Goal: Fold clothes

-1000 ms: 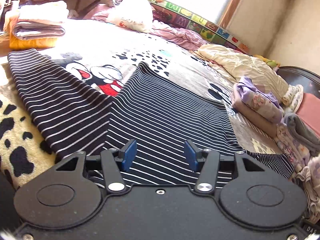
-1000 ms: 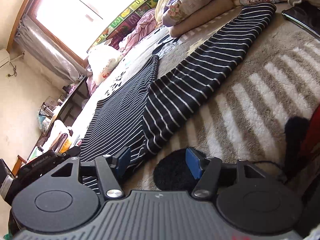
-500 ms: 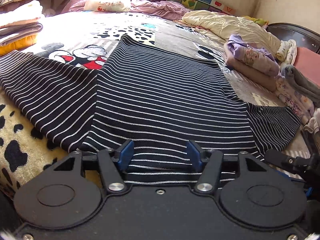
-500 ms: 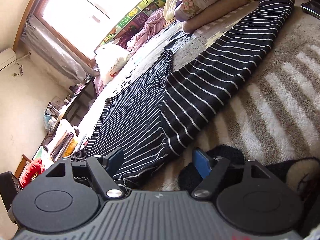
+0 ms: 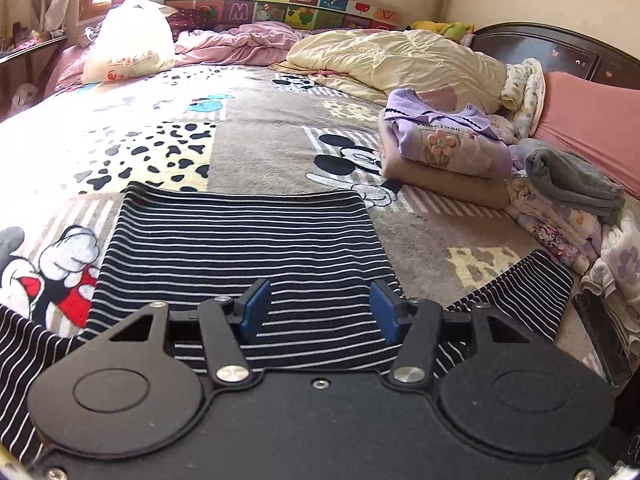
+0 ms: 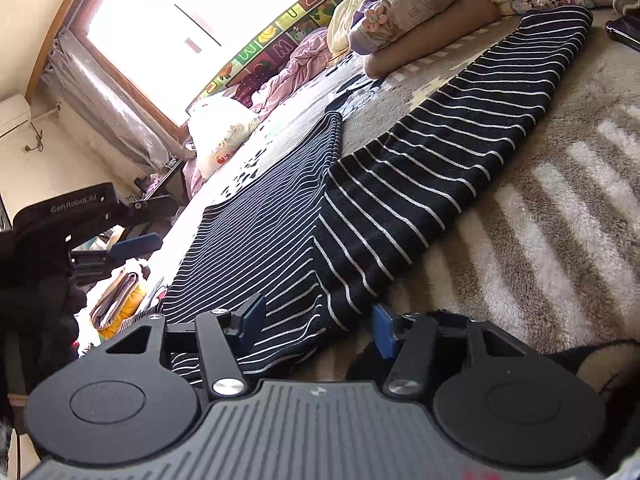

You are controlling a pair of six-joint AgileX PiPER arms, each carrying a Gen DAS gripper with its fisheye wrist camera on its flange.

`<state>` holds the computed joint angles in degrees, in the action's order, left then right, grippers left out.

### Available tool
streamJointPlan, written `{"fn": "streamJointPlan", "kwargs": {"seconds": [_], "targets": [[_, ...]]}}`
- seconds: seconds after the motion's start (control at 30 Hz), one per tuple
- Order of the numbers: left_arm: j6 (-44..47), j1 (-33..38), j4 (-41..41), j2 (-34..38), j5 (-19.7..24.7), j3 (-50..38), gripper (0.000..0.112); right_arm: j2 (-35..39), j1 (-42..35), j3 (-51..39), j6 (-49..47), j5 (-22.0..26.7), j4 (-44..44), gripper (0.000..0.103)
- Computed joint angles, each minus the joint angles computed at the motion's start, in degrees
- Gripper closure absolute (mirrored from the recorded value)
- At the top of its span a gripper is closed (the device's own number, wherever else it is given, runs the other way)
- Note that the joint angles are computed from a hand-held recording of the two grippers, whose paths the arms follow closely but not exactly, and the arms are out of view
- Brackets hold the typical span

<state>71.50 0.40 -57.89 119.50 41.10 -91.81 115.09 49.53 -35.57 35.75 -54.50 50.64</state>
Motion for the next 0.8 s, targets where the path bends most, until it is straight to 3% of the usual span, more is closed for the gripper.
{"fn": "streamJointPlan", "kwargs": {"seconds": [0.27,0.4,0.57,0.8], "targets": [[-17.43,-13.42,18.87,12.98,-3.67,-19.1,0.074,1.21,-2.85,0.85,3.91,-1.64,-5.08,0.053],[-26.72,-16.83,28.7,20.51,-1.06,-30.61,0.078,1.47,-4.43,1.88,6.06,-2.86,-8.54,0.054],[-33.59,-19.33,37.86,26.43,1.29,-40.73,0.082,2.01,-6.01,3.4,8.93,-4.99,-10.88,0.064],[-41.57,-21.29,48.3,36.77,11.35,-61.02,0.087,3.16,-7.17,4.82,13.03,-7.84,-13.04,0.075]]}}
